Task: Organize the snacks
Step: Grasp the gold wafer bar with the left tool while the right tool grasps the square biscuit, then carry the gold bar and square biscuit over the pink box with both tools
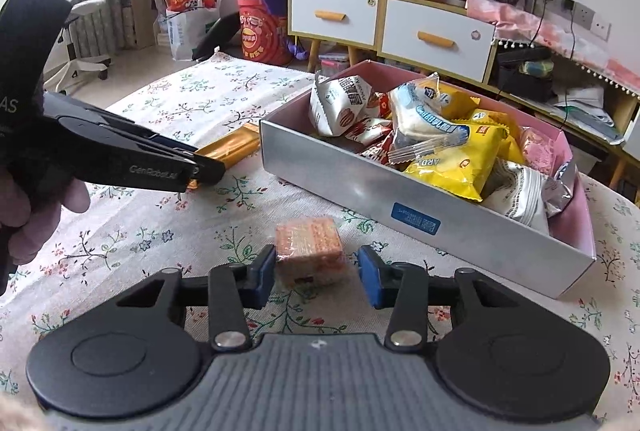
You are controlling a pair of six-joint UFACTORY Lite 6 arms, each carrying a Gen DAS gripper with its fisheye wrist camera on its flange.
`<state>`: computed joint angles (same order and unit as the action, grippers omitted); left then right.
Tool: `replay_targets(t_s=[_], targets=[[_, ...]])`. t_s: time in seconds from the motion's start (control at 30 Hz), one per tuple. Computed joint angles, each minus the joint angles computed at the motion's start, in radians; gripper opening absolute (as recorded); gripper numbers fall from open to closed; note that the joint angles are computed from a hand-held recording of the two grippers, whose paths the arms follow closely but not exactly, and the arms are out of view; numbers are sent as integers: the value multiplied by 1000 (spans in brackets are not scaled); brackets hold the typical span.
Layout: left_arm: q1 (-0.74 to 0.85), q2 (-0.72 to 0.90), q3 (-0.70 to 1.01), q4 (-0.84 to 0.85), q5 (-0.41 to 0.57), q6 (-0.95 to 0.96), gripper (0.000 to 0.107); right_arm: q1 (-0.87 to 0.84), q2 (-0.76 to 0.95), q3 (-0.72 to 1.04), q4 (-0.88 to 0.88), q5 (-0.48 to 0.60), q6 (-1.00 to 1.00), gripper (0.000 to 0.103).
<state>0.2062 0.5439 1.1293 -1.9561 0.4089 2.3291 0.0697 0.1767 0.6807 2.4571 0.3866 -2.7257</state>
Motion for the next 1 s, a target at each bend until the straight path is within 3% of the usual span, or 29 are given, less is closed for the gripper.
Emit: replay_targets(t_s=[0.27,0.5,0.6,0.73,1.0], targets=[[27,-50,-27,135,13,-149,24,-20,-12,-7,-85,0,71,37],[20,-73,-55,158,13,-154,24,9,-19,-16,-8,-9,6,50],[18,-72,-53,157,11,-149,24,27,-5,-3,23,-22,-20,46],[22,-76,-55,152,9,-152,24,36,-4,-12,33,-16,-66,32],[49,-138,-81,176,52,-205,24,-15,-67,-35,-56,8,23,32]])
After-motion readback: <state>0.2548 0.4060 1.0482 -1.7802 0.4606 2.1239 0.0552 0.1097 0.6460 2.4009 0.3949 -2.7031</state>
